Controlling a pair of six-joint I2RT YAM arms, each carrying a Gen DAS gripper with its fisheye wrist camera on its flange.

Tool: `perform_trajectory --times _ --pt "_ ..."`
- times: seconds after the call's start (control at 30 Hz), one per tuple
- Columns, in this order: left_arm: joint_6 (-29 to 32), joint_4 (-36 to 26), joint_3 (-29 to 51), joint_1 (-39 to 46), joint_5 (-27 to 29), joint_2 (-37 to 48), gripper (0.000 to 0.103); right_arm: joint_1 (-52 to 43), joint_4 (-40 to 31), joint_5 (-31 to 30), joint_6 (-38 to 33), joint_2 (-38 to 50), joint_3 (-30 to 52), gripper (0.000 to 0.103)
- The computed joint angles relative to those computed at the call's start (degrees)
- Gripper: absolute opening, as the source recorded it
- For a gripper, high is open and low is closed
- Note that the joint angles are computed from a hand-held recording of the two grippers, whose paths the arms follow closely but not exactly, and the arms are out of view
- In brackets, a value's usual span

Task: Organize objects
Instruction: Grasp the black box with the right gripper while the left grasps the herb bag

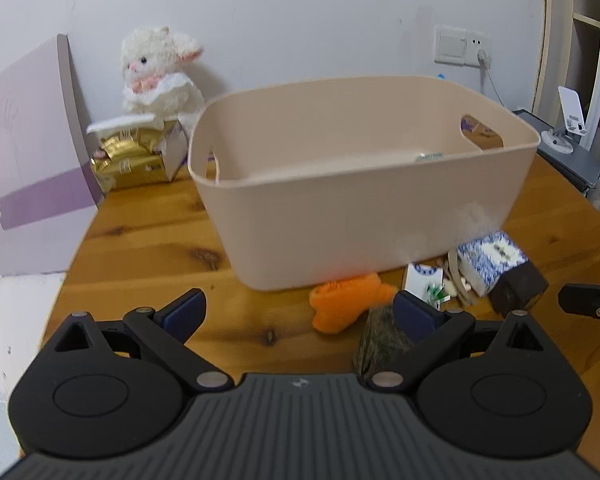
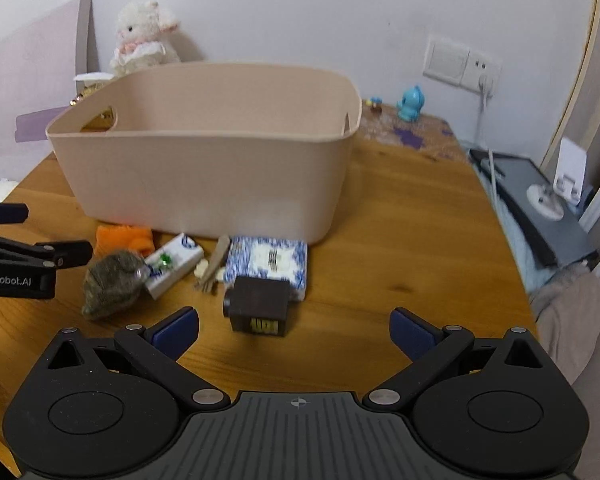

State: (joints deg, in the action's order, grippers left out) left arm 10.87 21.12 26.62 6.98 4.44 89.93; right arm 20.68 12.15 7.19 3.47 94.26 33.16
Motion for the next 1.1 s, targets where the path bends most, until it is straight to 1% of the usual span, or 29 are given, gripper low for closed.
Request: perform_trajectory --times 0.13,0.2,0.3,0.4,0.57,0.63,0.67,0.7,0.73,0.77,0.8,0.83,0.87,0.9,0.93,0.97,1.1 --pt "0.1 -0.4 0.8 0.4 2.0 3.7 0.1 -0.2 2.1 0.1 -0.1 3.9 0.4 0.103" --pt "0.7 1.4 0.6 0.1 2.1 5.9 0.1 -0.4 3.1 -0.2 -0.1 6.1 0.9 0.103" --pt "0.7 3.3 0.5 0.7 4.9 8.1 0.1 -1.0 3.9 -1.1 0.0 8.9 2.2 0.103" --pt "0.9 1.8 2.0 0.4 6.1 9.4 0.1 -1.3 5.1 -1.7 0.0 11.4 3.4 0.103" --pt "1.0 1.2 3.0 0.4 8.6 11.4 0.1 -1.5 7.1 -2.8 0.3 14.6 5.0 0.103" --pt "0.7 0.6 3.4 0.7 9.5 11.8 0.1 -1.3 8.3 -2.8 0.5 15.2 4.9 0.1" --pt "0.6 0.4 3.6 0.8 10.1 12.0 0.099 -1.1 9.0 -2.8 0.4 15.3 4.8 0.095" --pt "0.7 0.0 3.7 0.9 10.5 12.1 0.096 -1.0 9.3 -2.8 0.5 15.4 4.8 0.09" --pt "0.9 -0.4 4.0 0.9 10.8 12.3 0.094 -0.9 9.5 -2.8 0.6 15.6 4.9 0.088" --pt "1.2 -0.5 4.1 1.0 11.7 12.6 0.09 -0.9 9.6 -3.1 0.7 15.9 5.1 0.084" --pt "1.4 -0.7 4.3 1.2 12.4 12.8 0.085 -0.8 9.8 -3.4 0.8 16.1 5.1 0.077" --pt "1.7 -0.9 4.4 1.5 13.4 12.9 0.083 -0.9 10.0 -3.5 0.8 16.5 5.4 0.075" --pt "2.1 -0.5 4.3 1.6 13.9 12.9 0.078 -0.6 11.1 -3.0 0.7 16.6 5.0 0.068" --pt "2.7 -0.1 4.1 1.4 14.1 12.9 0.07 -0.7 11.5 -3.4 0.6 16.5 4.8 0.058" --pt "3.3 0.7 3.6 1.1 13.5 12.8 0.066 -0.7 11.9 -4.0 0.8 16.3 4.6 0.053" --pt "4.1 2.0 3.1 0.6 12.5 12.9 0.059 -0.7 11.9 -4.1 0.8 16.3 4.7 0.043" --pt "5.7 4.1 2.4 0.3 12.3 13.4 0.05 -0.4 11.9 -4.1 0.6 16.2 4.8 0.041"
